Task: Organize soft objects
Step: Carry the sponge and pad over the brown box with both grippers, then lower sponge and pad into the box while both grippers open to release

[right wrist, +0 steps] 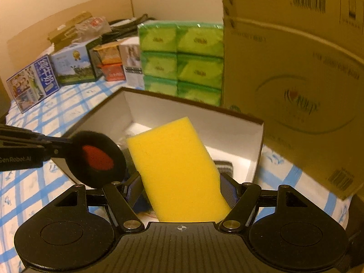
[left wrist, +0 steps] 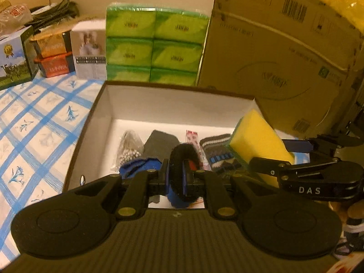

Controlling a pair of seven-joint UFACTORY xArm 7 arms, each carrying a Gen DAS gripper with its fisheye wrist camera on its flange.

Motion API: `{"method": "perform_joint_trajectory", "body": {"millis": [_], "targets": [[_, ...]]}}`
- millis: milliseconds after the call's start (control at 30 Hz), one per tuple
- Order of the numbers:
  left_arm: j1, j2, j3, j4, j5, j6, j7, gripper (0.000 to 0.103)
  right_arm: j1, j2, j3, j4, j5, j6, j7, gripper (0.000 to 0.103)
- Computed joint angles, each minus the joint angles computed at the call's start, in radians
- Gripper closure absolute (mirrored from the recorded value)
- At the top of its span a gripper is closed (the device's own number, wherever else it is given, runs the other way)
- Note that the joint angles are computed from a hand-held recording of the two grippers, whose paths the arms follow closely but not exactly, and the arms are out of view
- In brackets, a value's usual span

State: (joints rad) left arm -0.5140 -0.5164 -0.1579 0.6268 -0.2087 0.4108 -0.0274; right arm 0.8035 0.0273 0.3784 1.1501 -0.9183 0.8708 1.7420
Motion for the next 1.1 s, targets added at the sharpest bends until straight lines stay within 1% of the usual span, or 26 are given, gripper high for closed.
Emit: {"method": "perform_joint_trajectory", "body": {"millis": [67, 167, 233, 300, 433, 500, 567, 667, 733, 800, 900, 1100], "targets": [[-0.029, 0.031, 0.022, 0.018, -0.022, 0.017, 0.036, 0.092, -0.005, 0.000, -0.004, -0.014, 0.007, -0.020, 0.015, 0.032], [-0.029, 0.061, 0.015, 0.034, -0.028, 0.029, 0.054, 0.088, -0.013, -0.001, -0.010, -0.034, 0.022, -0.050, 0.037, 0.032], [-0.007, 0.069, -0.010, 0.038, -0.001, 0.032, 0.045, 0.085, -0.017, -0.003, -0.011, -0.045, 0.029, -0.058, 0.045, 0.032], [-0.002, 0.066, -0.013, 0.036, 0.008, 0.032, 0.050, 0.080, -0.021, -0.007, -0.011, -0.055, 0.032, -0.071, 0.048, 0.032], [0.006, 0.066, -0.009, 0.038, 0.009, 0.039, 0.050, 0.079, -0.027, -0.009, -0.010, -0.060, 0.030, -0.082, 0.042, 0.032], [0.019, 0.069, -0.018, 0.041, 0.026, 0.044, 0.044, 0.079, -0.029, -0.003, -0.011, -0.056, 0.028, -0.087, 0.034, 0.031], [0.034, 0.067, -0.029, 0.039, 0.049, 0.045, 0.034, 0.078, -0.027, 0.006, -0.011, -0.047, 0.011, -0.080, 0.039, 0.031], [0.039, 0.068, -0.028, 0.040, 0.057, 0.047, 0.026, 0.076, -0.023, 0.010, -0.016, -0.042, -0.019, -0.085, 0.067, 0.027], [0.042, 0.068, -0.028, 0.041, 0.062, 0.046, 0.022, 0.073, -0.021, 0.012, -0.018, -0.039, -0.038, -0.087, 0.090, 0.020], [0.046, 0.067, -0.029, 0.041, 0.069, 0.045, 0.017, 0.071, -0.016, 0.017, -0.017, -0.030, -0.048, -0.073, 0.095, 0.017], [0.049, 0.064, -0.029, 0.040, 0.078, 0.046, 0.016, 0.070, -0.009, 0.023, -0.017, -0.018, -0.048, -0.048, 0.083, 0.016], [0.052, 0.050, -0.029, 0.030, 0.087, 0.049, 0.012, 0.069, 0.002, 0.015, -0.013, -0.022, -0.039, -0.027, 0.067, 0.016]]}}
